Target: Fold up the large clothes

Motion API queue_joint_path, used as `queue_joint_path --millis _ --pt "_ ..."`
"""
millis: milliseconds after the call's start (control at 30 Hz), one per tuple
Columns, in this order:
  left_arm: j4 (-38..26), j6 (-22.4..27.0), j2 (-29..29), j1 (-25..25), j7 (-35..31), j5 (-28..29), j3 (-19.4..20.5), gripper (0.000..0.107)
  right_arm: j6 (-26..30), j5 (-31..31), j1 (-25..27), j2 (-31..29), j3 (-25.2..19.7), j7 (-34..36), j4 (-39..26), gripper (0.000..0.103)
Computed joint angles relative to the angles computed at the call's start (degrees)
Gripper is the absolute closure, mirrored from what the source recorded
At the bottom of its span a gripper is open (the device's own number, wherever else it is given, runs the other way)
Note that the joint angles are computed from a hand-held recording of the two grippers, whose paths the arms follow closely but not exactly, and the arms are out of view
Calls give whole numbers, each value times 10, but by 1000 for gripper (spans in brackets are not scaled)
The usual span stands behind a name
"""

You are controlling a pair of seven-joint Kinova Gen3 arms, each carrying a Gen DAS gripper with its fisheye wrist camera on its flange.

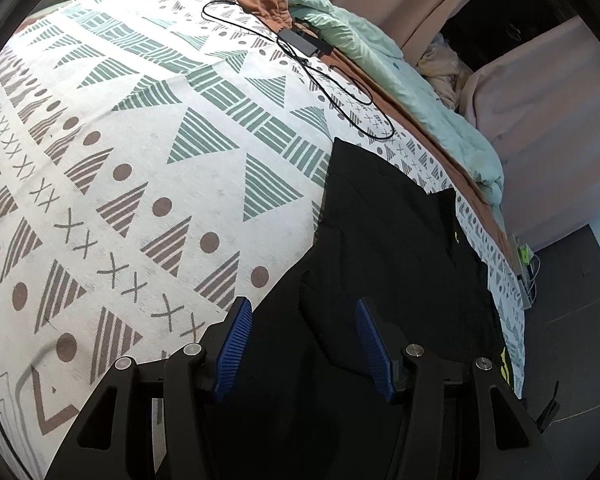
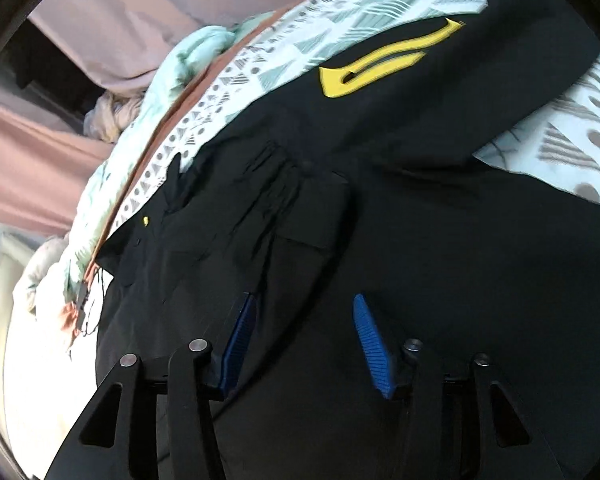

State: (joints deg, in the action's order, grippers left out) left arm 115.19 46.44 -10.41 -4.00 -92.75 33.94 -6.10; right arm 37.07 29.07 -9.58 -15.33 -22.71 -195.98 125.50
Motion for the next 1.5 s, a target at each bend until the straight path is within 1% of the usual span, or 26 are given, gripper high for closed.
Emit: queue_joint_path --millis 33,100,167,267,333,367,433,467,500,567,600,633,667,700,767,833,867,967,1000,1033,1100,1167,1267,1300,1400,1500 --pt "0 0 0 -1 1 -1 -1 52 1 5 -1 9 0 7 -5 75" --pt "-1 0 0 -1 3 -1 -1 52 -14 7 -7 25 9 13 -5 88" --pt "-3 1 1 0 2 -1 0 52 -19 31 -2 32 1 -16 -1 91" --pt "-9 13 0 -1 -6 1 -6 52 -15 54 -10 37 1 -38 0 93" --pt "-8 19 -10 1 -30 19 -24 52 -21 59 -22 44 19 -22 -3 93" --pt "-10 21 -20 -2 -33 17 -23 52 -26 60 -26 44 28 -10 -3 93" --pt "-21 21 -39 -13 -14 -15 -1 51 -18 65 -33 45 30 8 -4 93" --pt "-24 20 -48 -6 -6 -26 0 50 -12 70 -38 45 28 7 -3 93" --pt "-27 22 -54 -1 -3 -30 0 50 2 71 -43 46 21 11 -7 91" --pt "-36 36 -65 14 -3 -32 -2 43 10 57 -54 41 28 22 -13 75" --pt "-39 39 -69 20 0 -34 0 41 14 54 -58 32 26 19 -17 53" --pt "-44 44 -78 27 1 -38 3 40 27 59 -58 27 16 15 -23 39" --pt "-47 44 -85 32 5 -43 6 39 49 67 -59 22 3 11 -31 36" --pt "-51 46 -93 37 10 -48 10 36 66 68 -62 17 -2 16 -38 36" --pt "-51 43 -111 48 18 -48 8 17 89 49 -72 -2 2 43 -50 36" --pt "-45 33 -134 64 15 -43 3 9 97 22 -73 -29 9 66 -52 36" --pt "-48 33 -143 66 23 -53 10 7 108 8 -71 -42 10 82 -57 36" --pt "-55 35 -160 76 43 -77 22 7 145 -16 -60 -82 1 114 -67 35" --pt "-55 35 -165 82 47 -80 21 7 161 -23 -56 -101 -4 124 -71 30" --pt "-55 35 -169 86 54 -83 22 7 167 -28 -51 -113 -8 131 -72 23" --pt "-55 36 -171 96 61 -86 19 7 188 -36 -35 -149 -28 134 -68 20" --pt "-53 35 -175 104 66 -88 20 7 198 -49 -20 -166 -37 141 -66 20" --pt "-49 34 -181 110 82 -95 28 7 202 -78 -5 -209 -30 152 -49 20" --pt "-45 32 -182 113 84 -95 28 7 206 -86 -2 -220 -22 162 -47 20" --pt "-42 32 -178 121 88 -103 35 7 215 -92 16 -249 -20 194 -44 19" --pt "-38 23 -174 127 88 -112 44 7 223 -97 22 -277 -1 238 -36 20"
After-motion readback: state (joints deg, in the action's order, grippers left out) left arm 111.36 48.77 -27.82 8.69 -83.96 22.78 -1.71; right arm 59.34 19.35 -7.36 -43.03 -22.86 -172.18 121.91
